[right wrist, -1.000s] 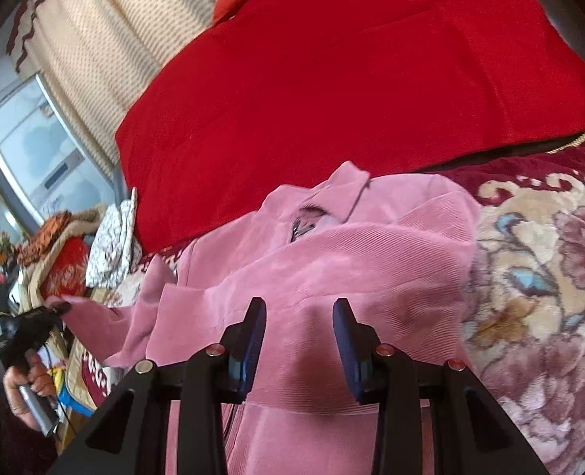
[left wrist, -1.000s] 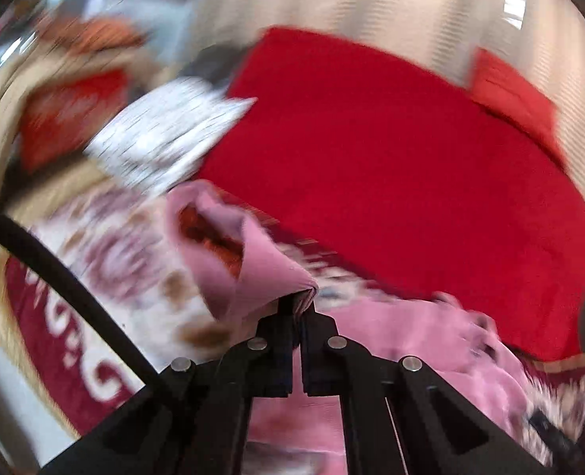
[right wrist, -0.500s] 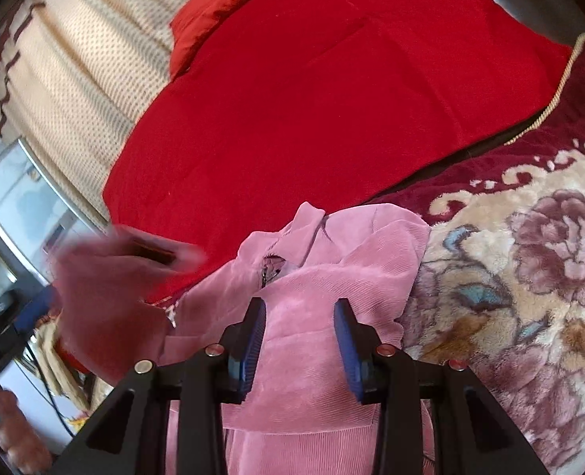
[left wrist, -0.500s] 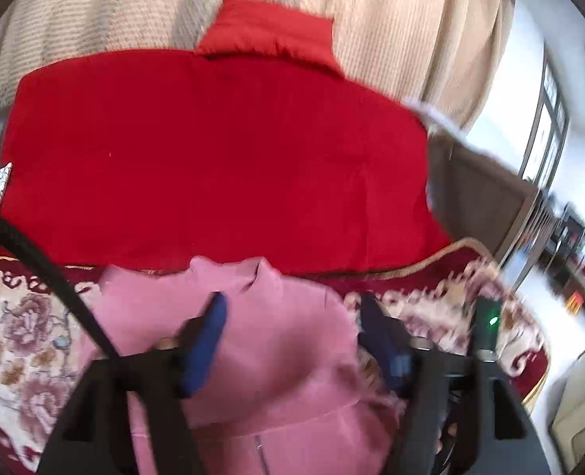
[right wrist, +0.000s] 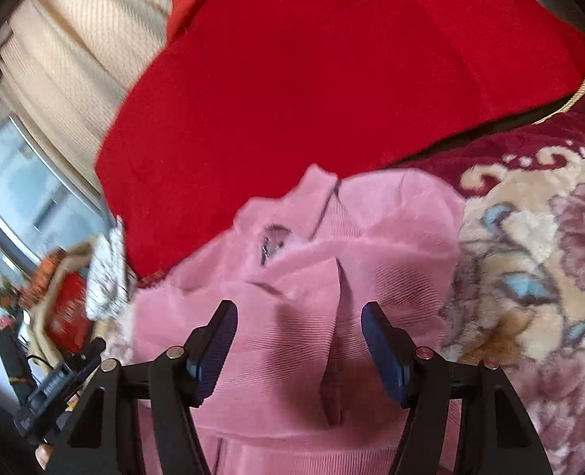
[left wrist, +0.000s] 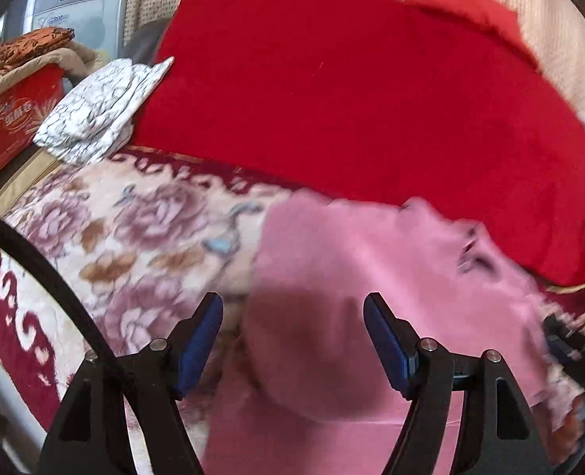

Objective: Fold large clothes

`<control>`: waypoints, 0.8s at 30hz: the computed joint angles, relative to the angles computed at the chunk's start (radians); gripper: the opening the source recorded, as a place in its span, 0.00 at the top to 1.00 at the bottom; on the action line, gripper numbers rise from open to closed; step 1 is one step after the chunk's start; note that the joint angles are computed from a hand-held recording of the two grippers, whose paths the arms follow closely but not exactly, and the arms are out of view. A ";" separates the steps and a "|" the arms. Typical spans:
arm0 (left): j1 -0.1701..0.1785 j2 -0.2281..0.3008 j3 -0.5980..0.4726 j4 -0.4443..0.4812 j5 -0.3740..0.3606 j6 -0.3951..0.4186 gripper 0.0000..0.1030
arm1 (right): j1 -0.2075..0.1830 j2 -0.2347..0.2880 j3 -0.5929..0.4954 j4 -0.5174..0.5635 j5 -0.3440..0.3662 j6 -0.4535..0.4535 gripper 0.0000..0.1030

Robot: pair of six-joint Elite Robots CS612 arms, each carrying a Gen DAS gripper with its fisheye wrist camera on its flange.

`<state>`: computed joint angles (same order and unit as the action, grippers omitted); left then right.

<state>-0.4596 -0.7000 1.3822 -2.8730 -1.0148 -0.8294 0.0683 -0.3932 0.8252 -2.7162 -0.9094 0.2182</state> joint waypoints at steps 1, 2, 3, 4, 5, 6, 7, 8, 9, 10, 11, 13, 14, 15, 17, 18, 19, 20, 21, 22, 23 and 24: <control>0.001 0.008 -0.005 0.021 0.000 0.002 0.28 | 0.005 0.012 -0.023 0.033 -0.003 -0.013 0.41; 0.001 0.014 -0.009 0.042 0.002 0.004 0.28 | 0.012 0.025 -0.050 0.081 -0.008 -0.041 0.48; 0.001 0.024 -0.020 0.073 0.006 0.009 0.28 | 0.019 0.032 -0.070 0.128 -0.019 -0.077 0.64; 0.003 0.029 -0.025 0.090 0.002 0.014 0.28 | 0.030 0.034 -0.077 0.154 -0.058 -0.114 0.64; 0.004 0.034 -0.036 0.109 -0.008 0.014 0.29 | 0.038 0.028 -0.069 0.137 -0.099 -0.139 0.67; 0.007 0.032 -0.033 0.102 -0.022 0.016 0.31 | 0.043 0.020 -0.054 0.105 -0.116 -0.155 0.79; 0.007 0.030 -0.029 0.073 -0.026 0.021 0.31 | 0.043 0.010 -0.032 0.051 -0.099 -0.160 0.84; 0.004 0.027 -0.020 0.032 -0.011 0.034 0.31 | 0.041 0.000 -0.010 -0.007 -0.090 -0.152 0.85; -0.002 0.024 -0.013 0.010 0.010 0.045 0.31 | 0.042 -0.013 0.018 -0.073 -0.100 -0.150 0.86; -0.005 0.026 -0.011 -0.009 0.029 0.059 0.31 | 0.044 -0.026 0.045 -0.133 -0.121 -0.158 0.86; -0.009 0.026 -0.010 -0.020 0.047 0.072 0.31 | 0.046 -0.038 0.071 -0.186 -0.146 -0.163 0.86; -0.008 0.032 -0.028 0.033 0.046 0.068 0.31 | 0.051 -0.047 0.090 -0.203 -0.204 -0.173 0.86; -0.004 0.036 -0.041 0.080 0.032 0.056 0.31 | 0.055 -0.049 0.090 -0.155 -0.241 -0.183 0.86; 0.002 0.044 -0.064 0.158 0.003 0.042 0.30 | 0.059 -0.039 0.065 -0.065 -0.273 -0.191 0.86; 0.006 0.051 -0.081 0.212 -0.031 0.038 0.29 | 0.053 -0.017 0.020 0.063 -0.273 -0.179 0.81; 0.003 0.047 -0.075 0.206 -0.022 0.031 0.29 | 0.047 -0.016 0.017 0.065 -0.250 -0.156 0.78; 0.001 0.041 -0.069 0.198 -0.015 0.031 0.29 | 0.044 -0.022 0.021 0.065 -0.247 -0.150 0.77; -0.001 0.037 -0.063 0.183 -0.003 0.033 0.29 | 0.039 -0.031 0.034 0.039 -0.242 -0.139 0.77; -0.006 0.032 -0.053 0.169 0.021 0.026 0.29 | 0.033 -0.039 0.054 -0.013 -0.234 -0.113 0.73; -0.010 0.028 -0.047 0.160 0.039 0.020 0.29 | 0.027 -0.045 0.071 -0.071 -0.228 -0.079 0.61; -0.012 0.026 -0.042 0.145 0.051 0.020 0.29 | 0.021 -0.048 0.081 -0.122 -0.224 -0.049 0.49; -0.015 0.023 -0.033 0.112 0.065 0.028 0.29 | 0.016 -0.054 0.098 -0.172 -0.219 -0.021 0.25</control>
<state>-0.4749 -0.6770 1.3493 -2.7610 -0.9495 -0.8011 0.0839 -0.4474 0.9232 -2.8883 -1.1288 0.1969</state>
